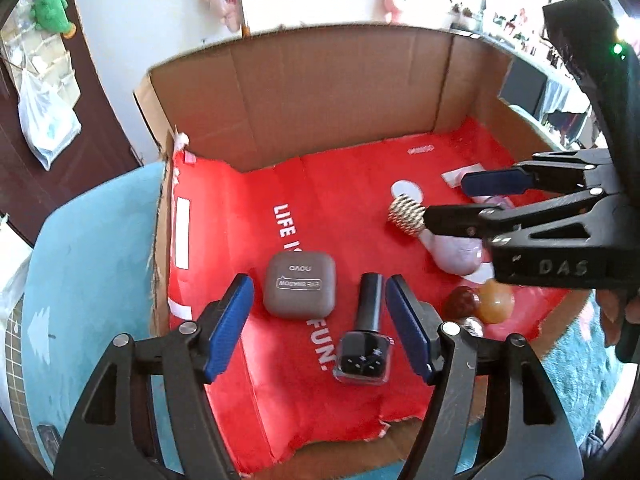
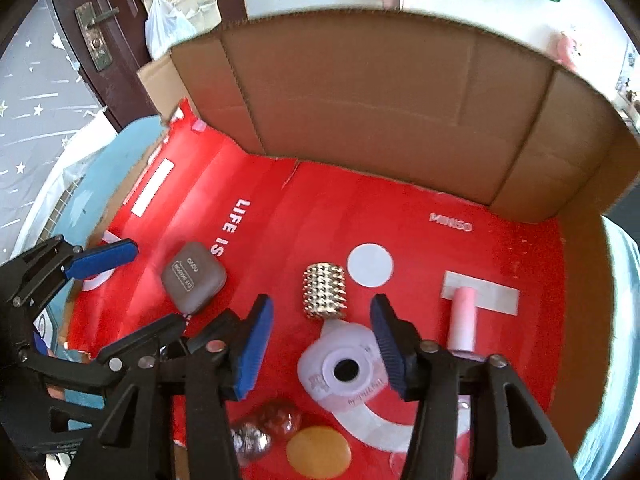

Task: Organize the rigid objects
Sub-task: 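Open the left tool on the box floor while the right tool releases the gold cylinder, then lift both tools out of the box back over the table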

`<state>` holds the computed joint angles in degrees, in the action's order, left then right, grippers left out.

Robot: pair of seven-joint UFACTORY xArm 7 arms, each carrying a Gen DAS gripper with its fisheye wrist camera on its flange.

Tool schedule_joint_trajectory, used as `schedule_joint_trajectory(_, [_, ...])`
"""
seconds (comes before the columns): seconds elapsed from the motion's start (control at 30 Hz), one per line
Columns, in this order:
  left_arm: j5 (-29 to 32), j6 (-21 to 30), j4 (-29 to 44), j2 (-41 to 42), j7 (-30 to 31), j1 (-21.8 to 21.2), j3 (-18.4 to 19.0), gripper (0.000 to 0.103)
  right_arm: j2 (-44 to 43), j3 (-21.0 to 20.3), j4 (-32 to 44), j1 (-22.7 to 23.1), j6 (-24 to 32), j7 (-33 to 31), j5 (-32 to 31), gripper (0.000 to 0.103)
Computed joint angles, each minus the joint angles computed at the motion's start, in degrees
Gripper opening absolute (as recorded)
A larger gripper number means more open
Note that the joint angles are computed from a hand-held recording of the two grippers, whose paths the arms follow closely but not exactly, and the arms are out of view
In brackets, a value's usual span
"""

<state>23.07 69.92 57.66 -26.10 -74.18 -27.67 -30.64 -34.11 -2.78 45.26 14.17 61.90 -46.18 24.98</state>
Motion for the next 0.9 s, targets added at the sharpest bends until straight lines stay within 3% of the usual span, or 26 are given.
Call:
schedule_joint_trajectory(0.1, [2.5,1.7,1.4,-0.3,-2.9,0.3,-2.7,0.075,-3.2,-1.9,-0.2,-0.5,1.0,-1.7,0.4,0.057])
schedule_joint_trajectory(0.23, [5.1,3.8,3.3,-0.7,-7.3,0.6,-6.2,0.075,-8.7,-4.5,-1.1,-1.1,2.0,-3.9,1.6,0.074])
schedule_joint_trajectory(0.37, [7.9,7.1,5.5,-1.2,-11.8,1.1,-10.0,0.083,-13.7,-6.3,-2.1,-1.7,3.1,-4.6,2.6,0.078])
schedule_joint_trajectory(0.53, [11.7,10.9,8.4,-1.2,-17.1,2.8,-15.8,0.087,-21.0,-10.1,-3.6,-2.7,5.3,-6.0,3.3,0.095])
schedule_joint_trajectory(0.77, [16.9,20.5,15.3,1.3,-22.4,9.0,-28.7,0.095,-30.4,-16.3,-5.4,-5.3,9.4,-7.2,2.6,0.103])
schedule_joint_trajectory(0.9, [18.3,24.8,20.1,1.8,-22.3,18.4,-40.8,0.097,-34.7,-20.1,-6.4,-7.0,11.8,-7.4,2.2,0.103])
